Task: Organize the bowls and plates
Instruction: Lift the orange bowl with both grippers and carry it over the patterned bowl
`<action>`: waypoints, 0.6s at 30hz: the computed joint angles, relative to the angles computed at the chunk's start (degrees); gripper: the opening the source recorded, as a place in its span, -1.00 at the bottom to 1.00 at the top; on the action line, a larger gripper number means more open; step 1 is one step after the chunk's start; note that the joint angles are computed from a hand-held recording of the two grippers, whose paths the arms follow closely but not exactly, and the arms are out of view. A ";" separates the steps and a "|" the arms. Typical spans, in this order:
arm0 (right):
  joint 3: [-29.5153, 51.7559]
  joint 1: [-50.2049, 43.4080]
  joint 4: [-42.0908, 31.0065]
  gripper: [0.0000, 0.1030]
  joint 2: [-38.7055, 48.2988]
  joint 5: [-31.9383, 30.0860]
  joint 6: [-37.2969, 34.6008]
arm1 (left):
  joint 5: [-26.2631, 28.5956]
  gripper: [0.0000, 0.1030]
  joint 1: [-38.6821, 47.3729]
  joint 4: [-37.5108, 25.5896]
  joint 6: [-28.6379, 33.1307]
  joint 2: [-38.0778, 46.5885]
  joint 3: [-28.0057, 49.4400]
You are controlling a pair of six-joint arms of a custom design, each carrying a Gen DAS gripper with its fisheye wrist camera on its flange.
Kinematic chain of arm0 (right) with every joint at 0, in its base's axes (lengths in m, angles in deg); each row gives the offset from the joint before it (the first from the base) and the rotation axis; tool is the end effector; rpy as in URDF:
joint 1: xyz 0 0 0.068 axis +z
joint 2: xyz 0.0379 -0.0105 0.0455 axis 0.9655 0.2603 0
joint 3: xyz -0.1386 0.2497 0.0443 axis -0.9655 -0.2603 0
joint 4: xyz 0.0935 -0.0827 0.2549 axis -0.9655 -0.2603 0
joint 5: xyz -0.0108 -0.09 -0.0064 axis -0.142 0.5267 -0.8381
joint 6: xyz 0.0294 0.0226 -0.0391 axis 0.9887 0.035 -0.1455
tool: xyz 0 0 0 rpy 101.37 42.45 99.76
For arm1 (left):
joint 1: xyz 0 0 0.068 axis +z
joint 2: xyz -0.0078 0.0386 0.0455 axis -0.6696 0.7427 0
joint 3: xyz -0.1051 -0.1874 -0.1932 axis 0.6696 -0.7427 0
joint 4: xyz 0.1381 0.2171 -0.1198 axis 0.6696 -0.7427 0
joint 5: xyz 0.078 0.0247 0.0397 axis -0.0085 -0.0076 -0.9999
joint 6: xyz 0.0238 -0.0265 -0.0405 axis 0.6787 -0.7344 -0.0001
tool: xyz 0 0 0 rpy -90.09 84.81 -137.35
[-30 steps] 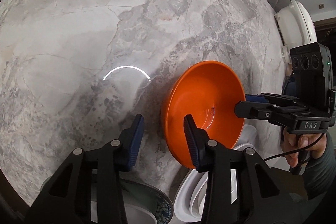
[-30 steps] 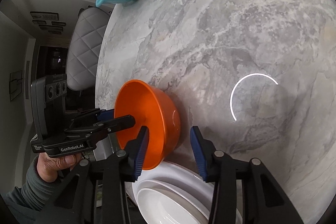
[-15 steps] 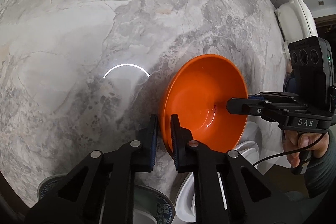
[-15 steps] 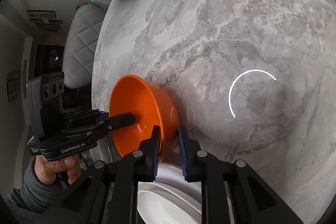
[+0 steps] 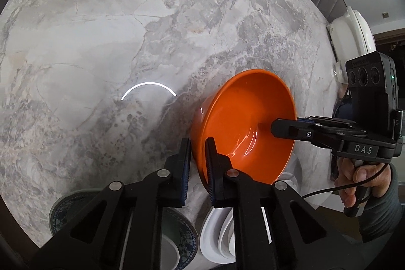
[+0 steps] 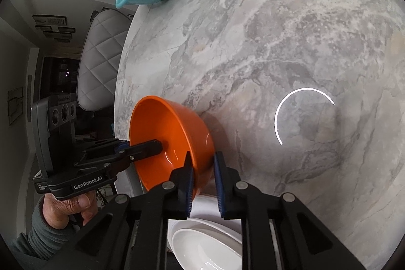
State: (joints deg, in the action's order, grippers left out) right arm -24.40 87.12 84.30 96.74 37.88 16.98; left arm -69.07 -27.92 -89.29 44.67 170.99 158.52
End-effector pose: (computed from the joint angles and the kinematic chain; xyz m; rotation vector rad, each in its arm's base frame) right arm 0.2849 0.0833 0.0663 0.3237 2.8552 1.0715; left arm 0.3754 0.0816 0.0608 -0.6280 -2.9805 0.6344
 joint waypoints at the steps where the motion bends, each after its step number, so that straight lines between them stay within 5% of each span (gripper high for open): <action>1: 0.19 0.23 -0.50 -0.67 -0.66 -0.08 0.16 | 0.30 -0.80 0.71 -0.80 0.46 -0.83 0.12; 18: 10.78 17.83 -5.69 -0.66 -3.39 1.17 6.19 | -0.33 -0.80 24.73 -13.33 12.60 -8.65 4.01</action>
State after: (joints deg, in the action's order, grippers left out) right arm -13.62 104.95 78.61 93.35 39.05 23.17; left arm -69.40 -3.19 -102.61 57.27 162.34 162.53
